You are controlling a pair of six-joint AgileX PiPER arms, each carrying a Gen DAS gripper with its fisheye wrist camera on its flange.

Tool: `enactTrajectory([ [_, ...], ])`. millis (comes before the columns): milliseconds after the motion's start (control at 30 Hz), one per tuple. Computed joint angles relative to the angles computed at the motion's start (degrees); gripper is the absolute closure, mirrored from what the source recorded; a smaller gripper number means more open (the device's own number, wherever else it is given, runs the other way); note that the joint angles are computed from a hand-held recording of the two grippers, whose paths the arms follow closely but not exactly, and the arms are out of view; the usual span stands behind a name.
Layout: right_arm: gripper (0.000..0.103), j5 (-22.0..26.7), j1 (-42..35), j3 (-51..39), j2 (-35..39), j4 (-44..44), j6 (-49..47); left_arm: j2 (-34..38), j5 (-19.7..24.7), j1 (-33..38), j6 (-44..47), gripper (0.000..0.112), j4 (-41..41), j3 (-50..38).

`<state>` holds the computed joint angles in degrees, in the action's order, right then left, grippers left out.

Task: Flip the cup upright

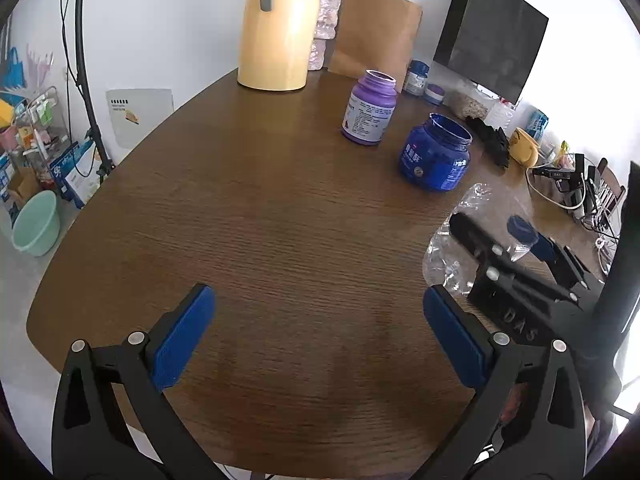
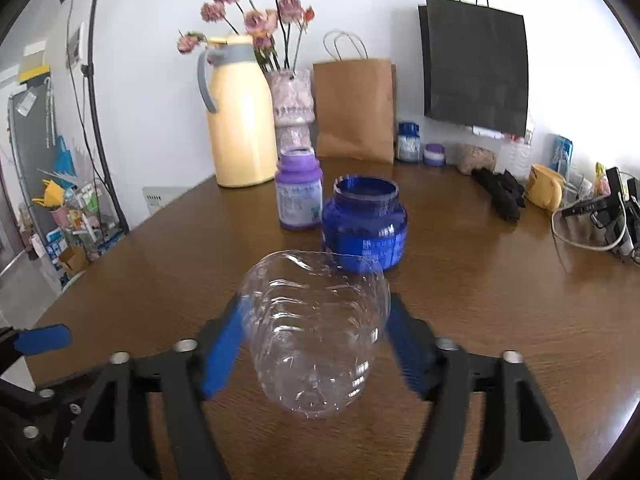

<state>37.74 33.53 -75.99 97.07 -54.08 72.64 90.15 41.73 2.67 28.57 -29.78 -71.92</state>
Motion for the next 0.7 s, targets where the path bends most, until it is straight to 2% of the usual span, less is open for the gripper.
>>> enactTrajectory([
  [233,0.017,0.09,1.47,3.8,-2.95,-4.11,3.8,-2.65,-0.46,-0.35,-2.73,0.009,3.15,1.53],
  [400,0.016,2.06,3.75,9.18,-11.88,-2.36,2.72,-9.15,0.23,-0.69,-6.19,0.009,7.04,4.69],
  [500,0.016,4.72,5.56,11.8,-18.19,0.53,0.05,-14.04,1.53,0.09,-5.14,0.009,6.02,6.91],
  [600,0.016,10.25,8.19,11.85,-24.37,5.39,-5.13,-20.0,3.86,0.44,-5.21,0.009,5.95,8.62],
  [700,0.016,21.82,12.67,8.02,-27.81,8.54,-8.91,-26.83,7.52,0.04,-6.19,0.009,7.44,9.34],
])
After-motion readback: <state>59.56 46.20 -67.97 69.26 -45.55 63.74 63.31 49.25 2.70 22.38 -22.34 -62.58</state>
